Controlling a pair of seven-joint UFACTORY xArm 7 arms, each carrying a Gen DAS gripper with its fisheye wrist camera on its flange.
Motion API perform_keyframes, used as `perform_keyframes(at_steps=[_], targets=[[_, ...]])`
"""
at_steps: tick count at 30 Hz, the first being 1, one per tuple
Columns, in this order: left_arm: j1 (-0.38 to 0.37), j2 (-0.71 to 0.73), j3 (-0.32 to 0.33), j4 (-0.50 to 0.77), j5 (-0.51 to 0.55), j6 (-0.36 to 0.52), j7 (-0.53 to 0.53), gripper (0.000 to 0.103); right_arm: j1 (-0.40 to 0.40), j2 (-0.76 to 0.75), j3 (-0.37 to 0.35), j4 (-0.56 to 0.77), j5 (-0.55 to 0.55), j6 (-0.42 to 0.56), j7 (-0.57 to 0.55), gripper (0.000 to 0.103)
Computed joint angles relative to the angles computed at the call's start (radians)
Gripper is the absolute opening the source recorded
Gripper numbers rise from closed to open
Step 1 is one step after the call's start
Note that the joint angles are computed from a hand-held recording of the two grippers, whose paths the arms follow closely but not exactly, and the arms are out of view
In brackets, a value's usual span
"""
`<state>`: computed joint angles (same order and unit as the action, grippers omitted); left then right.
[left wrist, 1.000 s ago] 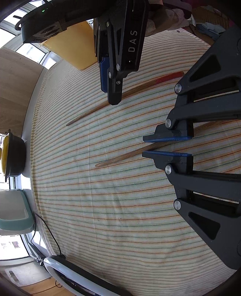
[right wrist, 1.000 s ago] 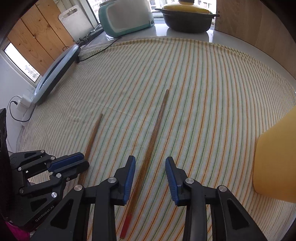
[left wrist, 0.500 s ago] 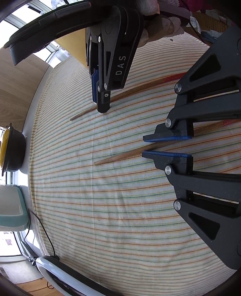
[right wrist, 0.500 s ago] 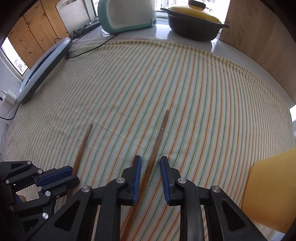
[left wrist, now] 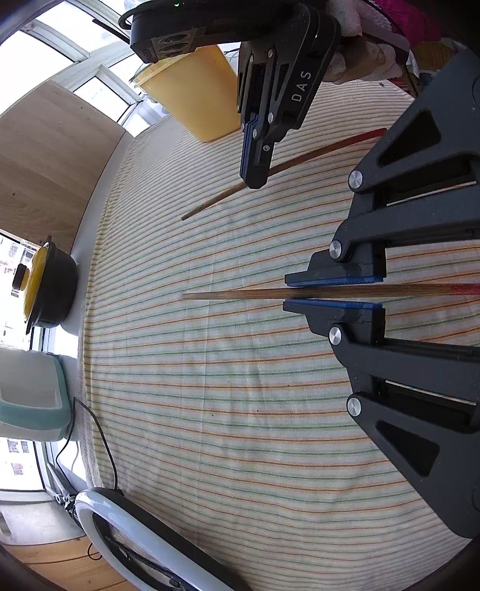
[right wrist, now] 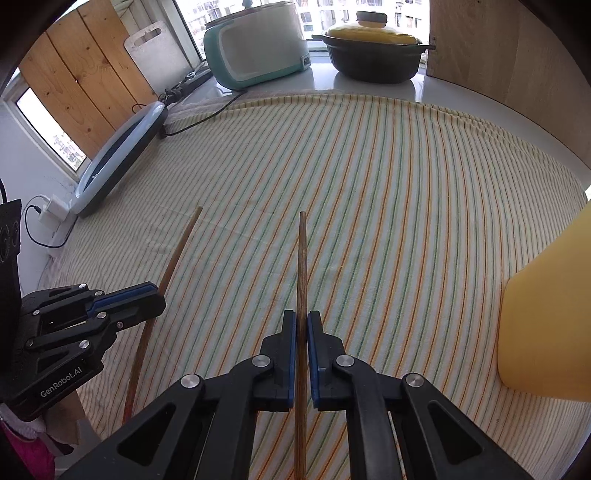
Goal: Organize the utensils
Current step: 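Lift both wooden chopsticks upright and carry them over the yellow container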
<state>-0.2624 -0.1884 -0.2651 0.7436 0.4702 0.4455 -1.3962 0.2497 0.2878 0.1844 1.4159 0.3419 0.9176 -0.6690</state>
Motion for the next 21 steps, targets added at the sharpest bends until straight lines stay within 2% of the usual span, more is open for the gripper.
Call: perform_keyframes(at_steps=[4,12,21], targets=[[0.017,-0.036,-0.016,0.000,0.042,-0.008,-0.046,0.004,-0.045,-0.076,0.002,-0.059,0.101,0.014,-0.091,0.003],[0.033,-0.073,-0.058,0.064,0.111,0.041,-0.078,0.004,-0.086,-0.190,-0.043,-0.110,0.280,0.042,-0.238,0.004],[0.026,-0.079,-0.091,0.141,0.181,0.088,-0.103,0.004,-0.101,-0.289,-0.097,-0.166,0.394,0.040,-0.363,0.003]])
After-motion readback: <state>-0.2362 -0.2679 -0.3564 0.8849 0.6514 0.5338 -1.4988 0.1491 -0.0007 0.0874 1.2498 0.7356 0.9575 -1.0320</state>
